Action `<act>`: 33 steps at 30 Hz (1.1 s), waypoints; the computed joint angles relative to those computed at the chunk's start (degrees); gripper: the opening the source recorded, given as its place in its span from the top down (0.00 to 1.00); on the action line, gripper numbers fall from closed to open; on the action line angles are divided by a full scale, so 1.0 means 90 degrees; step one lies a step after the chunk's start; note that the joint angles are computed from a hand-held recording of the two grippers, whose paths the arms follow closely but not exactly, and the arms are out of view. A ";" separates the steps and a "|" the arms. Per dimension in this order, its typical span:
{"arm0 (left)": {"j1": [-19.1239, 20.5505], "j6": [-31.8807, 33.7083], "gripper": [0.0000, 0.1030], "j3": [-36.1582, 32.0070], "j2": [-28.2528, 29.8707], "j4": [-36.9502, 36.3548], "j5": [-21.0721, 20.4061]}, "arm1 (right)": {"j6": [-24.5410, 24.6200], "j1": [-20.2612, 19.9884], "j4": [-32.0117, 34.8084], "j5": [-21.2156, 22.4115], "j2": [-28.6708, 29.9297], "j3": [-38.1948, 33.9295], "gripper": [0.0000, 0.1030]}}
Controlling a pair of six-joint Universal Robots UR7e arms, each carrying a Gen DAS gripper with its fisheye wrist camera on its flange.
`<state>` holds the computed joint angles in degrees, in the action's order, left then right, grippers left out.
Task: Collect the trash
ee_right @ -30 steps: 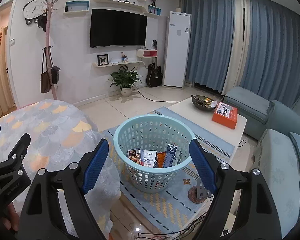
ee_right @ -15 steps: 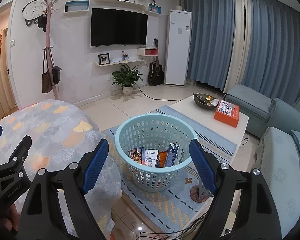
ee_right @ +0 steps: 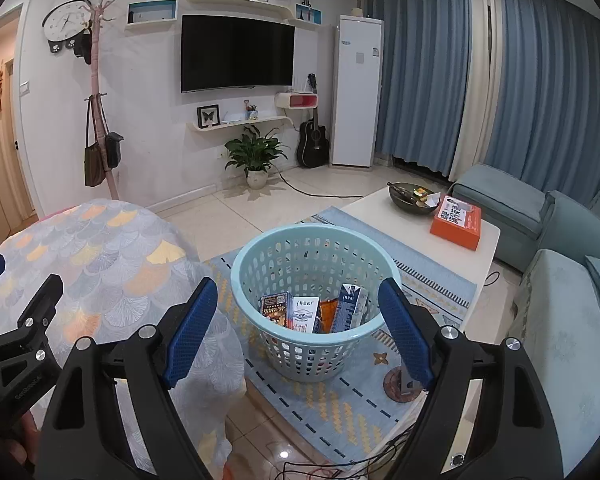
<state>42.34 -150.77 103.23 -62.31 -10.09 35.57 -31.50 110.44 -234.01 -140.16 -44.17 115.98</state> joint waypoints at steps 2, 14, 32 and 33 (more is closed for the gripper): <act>0.0025 -0.0075 0.07 -0.0011 -0.0009 0.0091 0.0069 | 0.0012 -0.0011 0.0011 0.0008 0.0001 0.0001 0.24; 0.0322 -0.1123 0.07 -0.0367 0.0013 0.1045 0.0623 | 0.0073 -0.0032 0.0047 0.0014 0.0029 -0.0004 0.24; 0.0308 -0.1154 0.07 -0.0371 0.0019 0.1104 0.0606 | 0.0132 -0.0055 0.0056 0.0009 0.0029 0.0023 0.24; 0.0305 -0.1160 0.07 -0.0374 0.0023 0.1115 0.0603 | 0.0141 -0.0059 0.0067 0.0008 0.0031 0.0022 0.24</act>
<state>45.09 -161.21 99.86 -62.11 -0.06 41.00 -30.24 109.91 -233.41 -140.08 -43.89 116.18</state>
